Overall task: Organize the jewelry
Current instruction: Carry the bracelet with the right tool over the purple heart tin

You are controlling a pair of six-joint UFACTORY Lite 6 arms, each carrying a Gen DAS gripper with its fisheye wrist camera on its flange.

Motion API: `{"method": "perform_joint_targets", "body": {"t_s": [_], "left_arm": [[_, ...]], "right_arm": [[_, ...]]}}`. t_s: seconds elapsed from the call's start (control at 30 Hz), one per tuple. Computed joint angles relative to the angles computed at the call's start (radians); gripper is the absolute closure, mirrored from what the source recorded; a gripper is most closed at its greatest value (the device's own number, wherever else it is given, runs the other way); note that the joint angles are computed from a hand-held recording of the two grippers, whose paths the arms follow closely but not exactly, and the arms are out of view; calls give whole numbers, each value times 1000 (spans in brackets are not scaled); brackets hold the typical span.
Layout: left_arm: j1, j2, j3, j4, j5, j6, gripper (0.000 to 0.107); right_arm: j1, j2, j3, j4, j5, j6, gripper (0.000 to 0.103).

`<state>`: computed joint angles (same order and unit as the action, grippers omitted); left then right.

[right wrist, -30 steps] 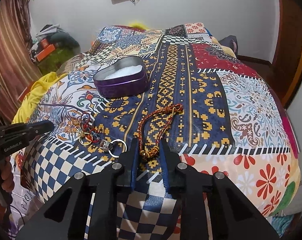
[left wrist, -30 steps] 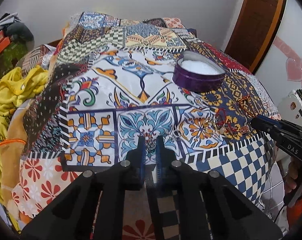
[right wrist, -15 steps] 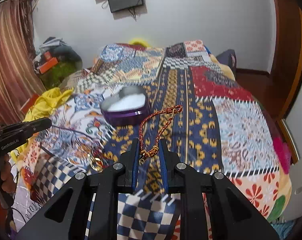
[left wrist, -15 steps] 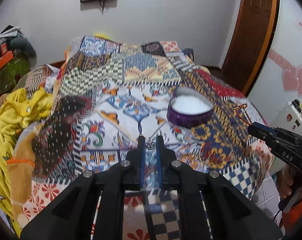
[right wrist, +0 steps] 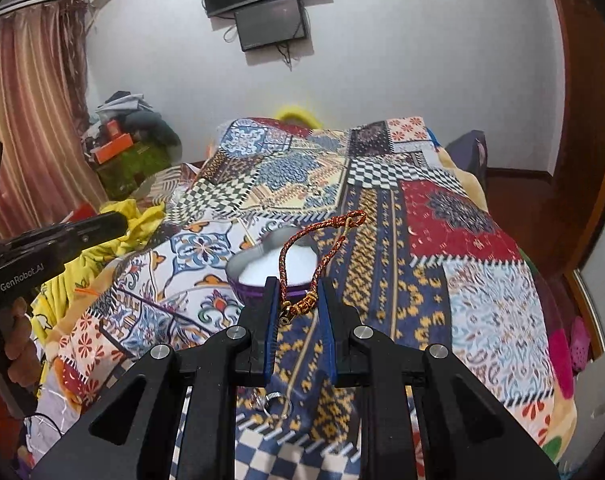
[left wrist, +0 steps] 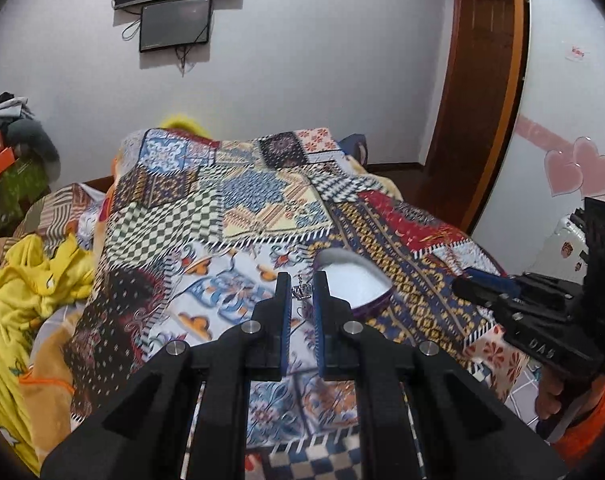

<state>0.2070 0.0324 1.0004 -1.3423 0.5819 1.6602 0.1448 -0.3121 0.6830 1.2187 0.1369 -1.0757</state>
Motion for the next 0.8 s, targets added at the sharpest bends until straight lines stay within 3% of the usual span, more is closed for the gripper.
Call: {"method": "perform_joint_targets", "body": {"t_s": [0.33, 0.8], "left_arm": [[-74, 130, 130, 13, -19, -50, 98], [-126, 388, 366, 155, 40, -222, 98]], "right_arm": [[38, 185, 129, 328, 15, -350, 86], [-6, 416, 331, 118, 86, -205, 86]]}}
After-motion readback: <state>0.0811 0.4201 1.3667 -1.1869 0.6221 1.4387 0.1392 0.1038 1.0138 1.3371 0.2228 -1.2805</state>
